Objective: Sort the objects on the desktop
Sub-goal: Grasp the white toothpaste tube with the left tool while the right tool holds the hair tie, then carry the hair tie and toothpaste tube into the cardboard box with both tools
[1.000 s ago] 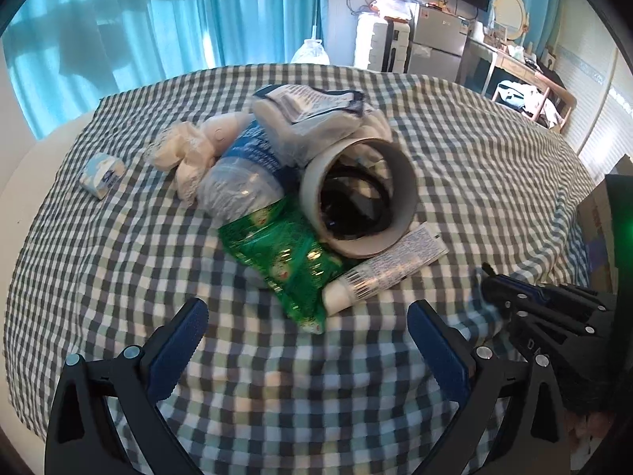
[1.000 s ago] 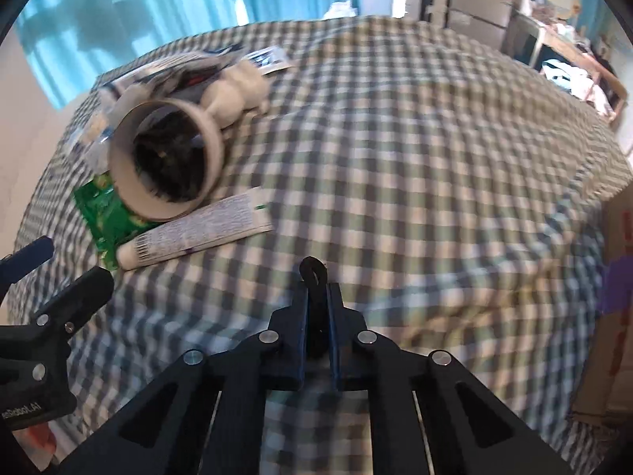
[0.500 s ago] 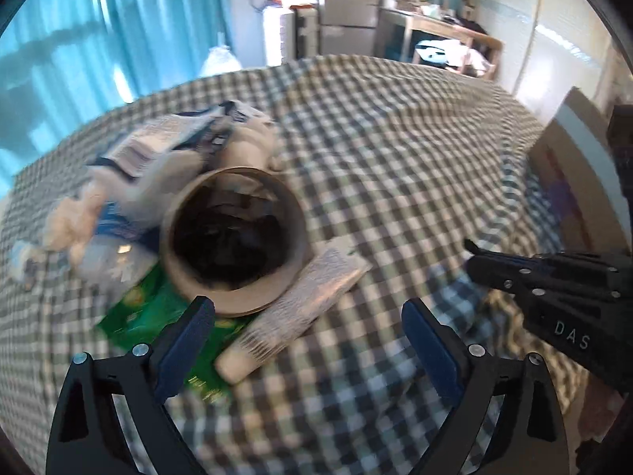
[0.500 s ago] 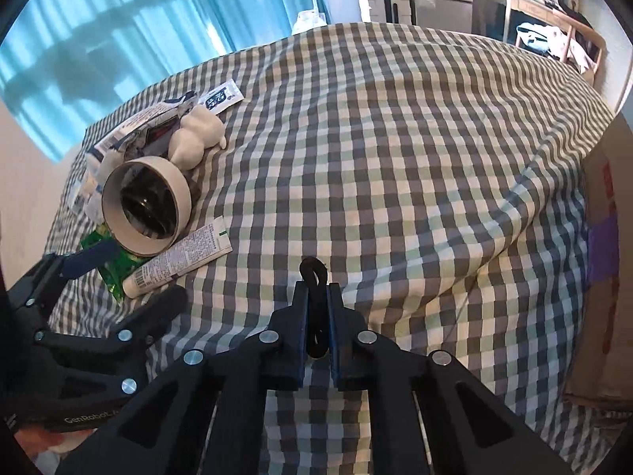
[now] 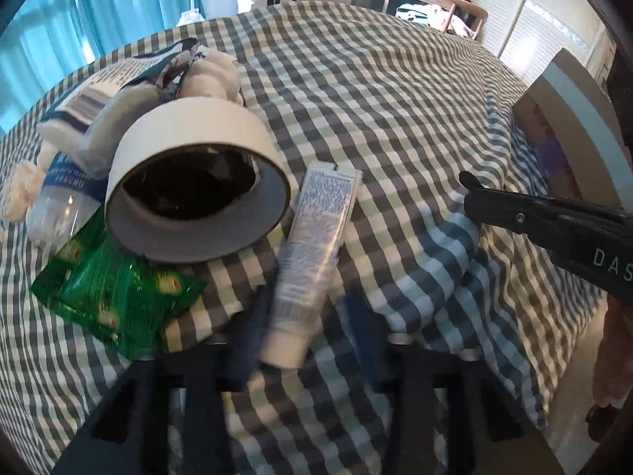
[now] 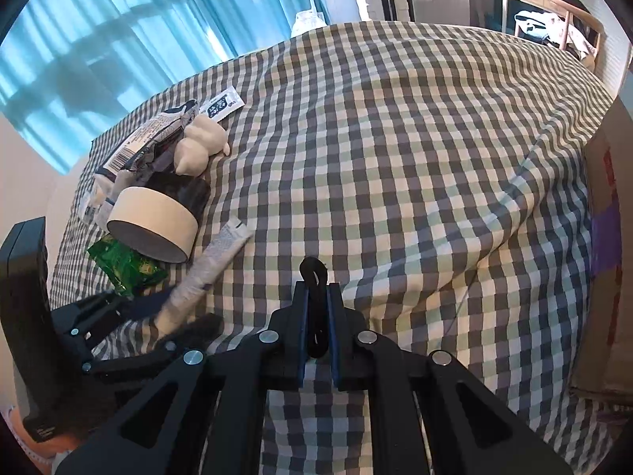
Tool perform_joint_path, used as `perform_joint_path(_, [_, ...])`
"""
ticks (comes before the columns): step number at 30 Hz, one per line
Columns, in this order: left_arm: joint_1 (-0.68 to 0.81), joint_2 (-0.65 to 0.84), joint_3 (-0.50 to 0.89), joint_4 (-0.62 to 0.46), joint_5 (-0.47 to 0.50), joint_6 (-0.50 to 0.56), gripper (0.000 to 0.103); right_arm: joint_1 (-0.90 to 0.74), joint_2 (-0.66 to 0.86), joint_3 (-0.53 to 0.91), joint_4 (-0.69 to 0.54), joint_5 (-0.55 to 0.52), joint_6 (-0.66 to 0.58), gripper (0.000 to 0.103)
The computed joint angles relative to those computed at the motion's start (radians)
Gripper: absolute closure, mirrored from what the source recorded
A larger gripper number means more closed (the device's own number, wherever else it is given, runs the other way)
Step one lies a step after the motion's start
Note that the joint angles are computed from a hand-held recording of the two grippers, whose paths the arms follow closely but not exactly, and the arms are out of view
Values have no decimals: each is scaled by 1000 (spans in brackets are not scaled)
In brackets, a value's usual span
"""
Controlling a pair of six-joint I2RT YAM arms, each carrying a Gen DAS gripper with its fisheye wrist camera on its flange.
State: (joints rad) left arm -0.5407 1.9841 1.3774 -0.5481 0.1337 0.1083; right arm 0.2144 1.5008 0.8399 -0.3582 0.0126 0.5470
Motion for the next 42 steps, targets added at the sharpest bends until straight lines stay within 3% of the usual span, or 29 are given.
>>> perform_joint_path(2, [20,27,40,-36,27,-4,64,4,-1,-1,-1,4,6,94])
perform_joint_path(5, [31,60,100,-72,80,-37,45,6,0,-1,-2,3,5,94])
perform_joint_path(8, [22,86,131,-62,51,-48,45,8,9,4,-3,0,1,94])
perform_joint_path(11, [2,111,165,-75,-19,-37,72,5,15,6,-4,-6,-1,94])
perform_joint_path(12, [2,110,176,-85,-20,-39,76,6,16,6,-4,-6,-2,94])
perform_joint_path(16, [8,67,144,-86,-22,-71,77,13,2,12,-31,1,1,94])
perform_joint_path(19, [18,-41,22,-41,-3,-95,77,35,-53,11,-65,17,15,94])
perform_joint_path(26, [41,-309,-133,-66,21,-146,77,149,-188,54,-206,92,54,94])
perform_joint_path(42, [-42,-646,-80,-229,-87,-245,77,564,-375,328,-617,444,233,95])
